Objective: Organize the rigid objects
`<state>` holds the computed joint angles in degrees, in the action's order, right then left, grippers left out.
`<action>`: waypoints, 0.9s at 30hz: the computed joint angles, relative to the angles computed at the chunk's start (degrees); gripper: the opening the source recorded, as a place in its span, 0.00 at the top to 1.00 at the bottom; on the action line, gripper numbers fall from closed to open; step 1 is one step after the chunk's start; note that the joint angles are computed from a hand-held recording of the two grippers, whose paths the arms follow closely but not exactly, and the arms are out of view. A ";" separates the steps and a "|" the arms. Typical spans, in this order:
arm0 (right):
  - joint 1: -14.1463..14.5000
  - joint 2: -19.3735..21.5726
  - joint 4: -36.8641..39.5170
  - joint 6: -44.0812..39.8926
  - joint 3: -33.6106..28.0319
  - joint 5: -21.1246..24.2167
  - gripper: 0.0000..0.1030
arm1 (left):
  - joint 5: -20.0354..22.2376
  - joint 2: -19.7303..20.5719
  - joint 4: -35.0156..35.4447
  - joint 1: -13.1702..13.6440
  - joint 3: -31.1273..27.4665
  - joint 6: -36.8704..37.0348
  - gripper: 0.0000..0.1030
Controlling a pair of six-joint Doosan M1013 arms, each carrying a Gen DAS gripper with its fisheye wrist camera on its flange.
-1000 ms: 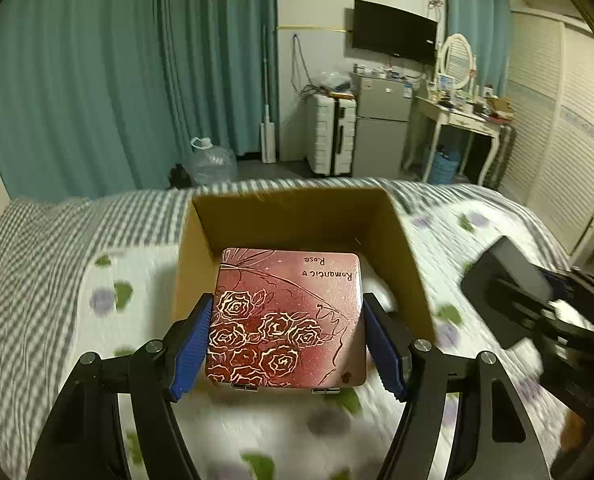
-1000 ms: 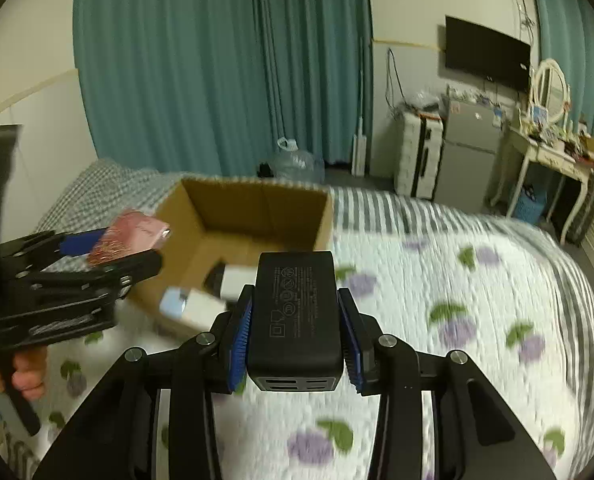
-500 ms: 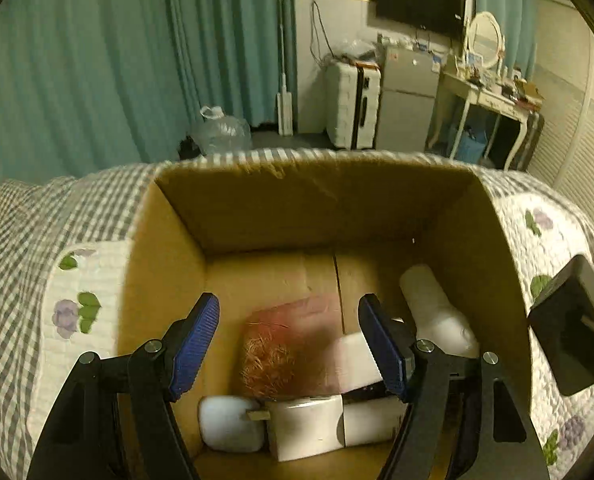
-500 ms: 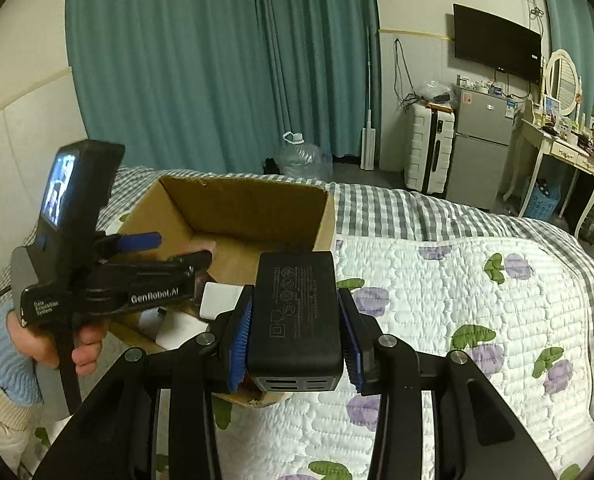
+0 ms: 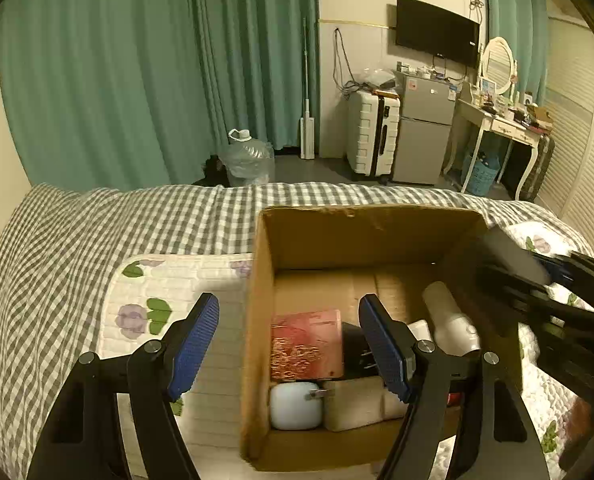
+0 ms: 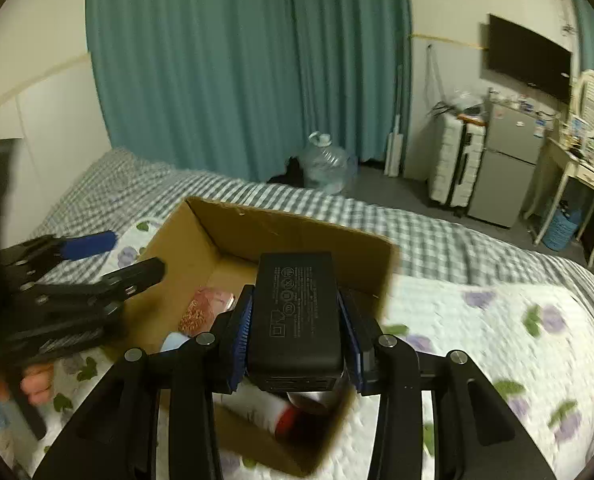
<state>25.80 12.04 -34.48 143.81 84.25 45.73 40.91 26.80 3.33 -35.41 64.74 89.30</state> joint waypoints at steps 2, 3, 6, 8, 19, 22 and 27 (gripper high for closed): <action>-1.24 2.14 5.07 -4.33 -2.35 0.76 0.63 | -0.42 0.30 0.38 0.28 -0.13 -0.04 0.27; -1.80 3.03 7.40 -6.04 -3.35 1.42 0.63 | -0.97 0.32 0.48 0.43 0.11 -0.01 0.27; -2.76 5.81 10.16 -8.51 -6.27 4.76 0.63 | -2.04 0.28 -1.33 0.93 0.85 1.31 0.27; -2.59 7.41 9.80 -9.38 -8.24 8.72 0.62 | -2.70 0.22 -2.80 1.21 1.39 2.73 0.27; 2.42 1.14 -6.74 6.65 -5.24 11.41 0.34 | -5.90 -4.54 -0.27 0.65 5.03 1.56 0.27; 5.96 -1.18 -13.08 11.06 -4.72 15.89 0.24 | -8.58 -7.62 2.27 0.20 7.12 -1.30 0.26; 11.77 -4.11 -21.08 17.11 -4.24 23.61 0.08 | -14.12 -13.53 8.94 -0.92 10.98 -8.54 0.23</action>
<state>37.56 7.93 -55.56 160.92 80.01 69.34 26.79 13.27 12.28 -36.33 75.72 80.76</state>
